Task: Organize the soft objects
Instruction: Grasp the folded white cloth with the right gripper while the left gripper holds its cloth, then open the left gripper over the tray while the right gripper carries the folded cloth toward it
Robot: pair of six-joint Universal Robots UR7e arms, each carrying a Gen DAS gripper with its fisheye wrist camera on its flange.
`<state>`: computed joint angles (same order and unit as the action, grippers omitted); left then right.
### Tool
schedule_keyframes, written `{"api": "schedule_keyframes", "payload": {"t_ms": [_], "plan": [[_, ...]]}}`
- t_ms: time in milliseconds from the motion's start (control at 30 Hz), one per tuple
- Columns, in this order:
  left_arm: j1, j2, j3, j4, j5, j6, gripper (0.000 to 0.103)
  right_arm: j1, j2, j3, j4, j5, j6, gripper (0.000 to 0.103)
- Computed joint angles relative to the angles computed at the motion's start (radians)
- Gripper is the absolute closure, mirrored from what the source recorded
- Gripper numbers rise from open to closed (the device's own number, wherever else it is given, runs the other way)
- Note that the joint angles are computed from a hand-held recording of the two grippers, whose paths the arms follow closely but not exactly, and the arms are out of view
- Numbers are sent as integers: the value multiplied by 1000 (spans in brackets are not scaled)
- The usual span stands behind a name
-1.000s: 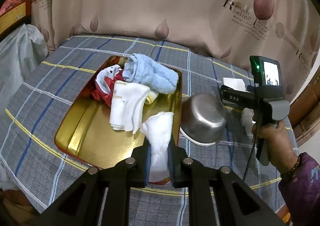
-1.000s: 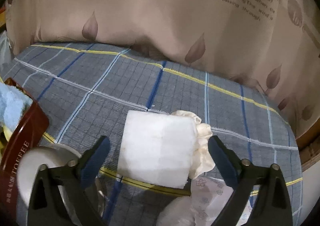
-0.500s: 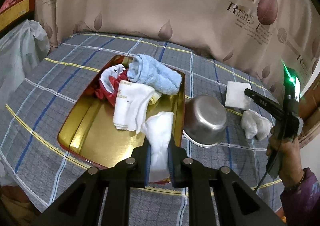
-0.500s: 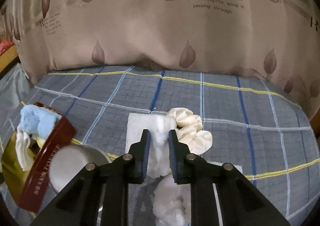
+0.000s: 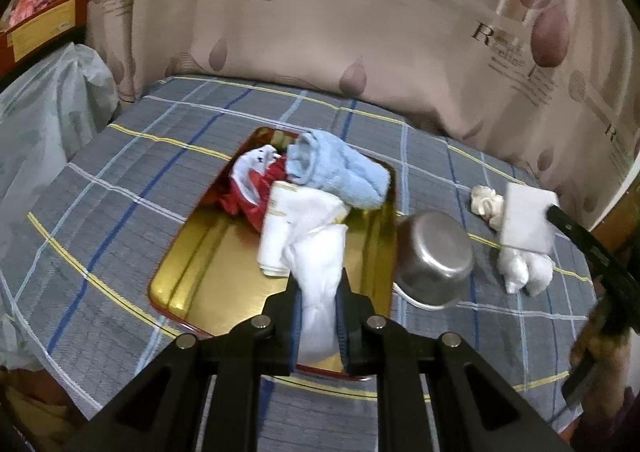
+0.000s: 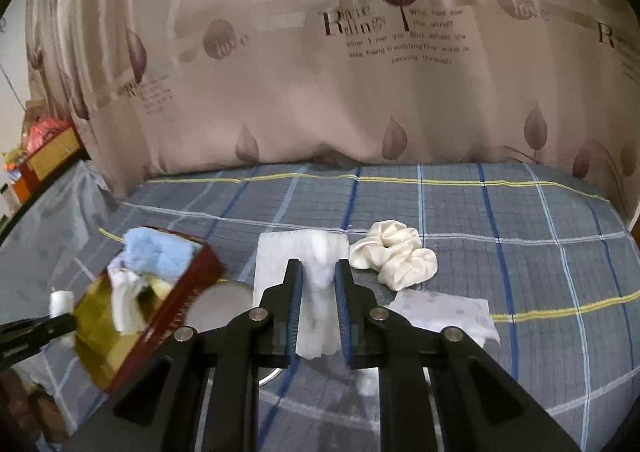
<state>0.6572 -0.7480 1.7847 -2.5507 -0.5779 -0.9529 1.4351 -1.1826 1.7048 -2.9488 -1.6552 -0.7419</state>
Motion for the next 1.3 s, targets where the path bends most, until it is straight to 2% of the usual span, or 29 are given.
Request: {"api": "schedule_keyframes", "payload": {"t_ms": [167,267,333,467,567,667,767,800,933,1000,1167,1233,1300], "plan": [[12,-16,16,9,1,-24,87,-8,-54,44,37,43,17,88],[23,-23,31,-31,-14,1,87,-9,-78,71,44,63,14,88],[27,-22,31,-24,3,13,87,-7,-91,85,53,71,14,88],[52,-16,17,-4,34,54,87,-2,-110,107,65,85,12,88],[80,-11,16,-73,4,144,87,4,-120,119,74,98,12,88],[95,4,-4,-46,18,178,72,14,-126,128,83,109,16,88],[97,13,-3,-63,22,196,68,25,-125,133,94,113,12,88],[96,13,-1,-70,19,205,62,29,-125,137,93,113,9,88],[84,10,8,-58,42,196,55,38,-125,146,105,120,10,88],[79,1,15,-71,26,207,53,42,-125,148,114,124,13,88],[44,-43,45,-69,39,151,53,55,-131,161,120,133,10,88],[22,-68,56,17,70,51,53,66,-130,163,132,137,7,88],[-5,-96,65,160,107,-94,53,77,-125,164,140,140,0,88]]}}
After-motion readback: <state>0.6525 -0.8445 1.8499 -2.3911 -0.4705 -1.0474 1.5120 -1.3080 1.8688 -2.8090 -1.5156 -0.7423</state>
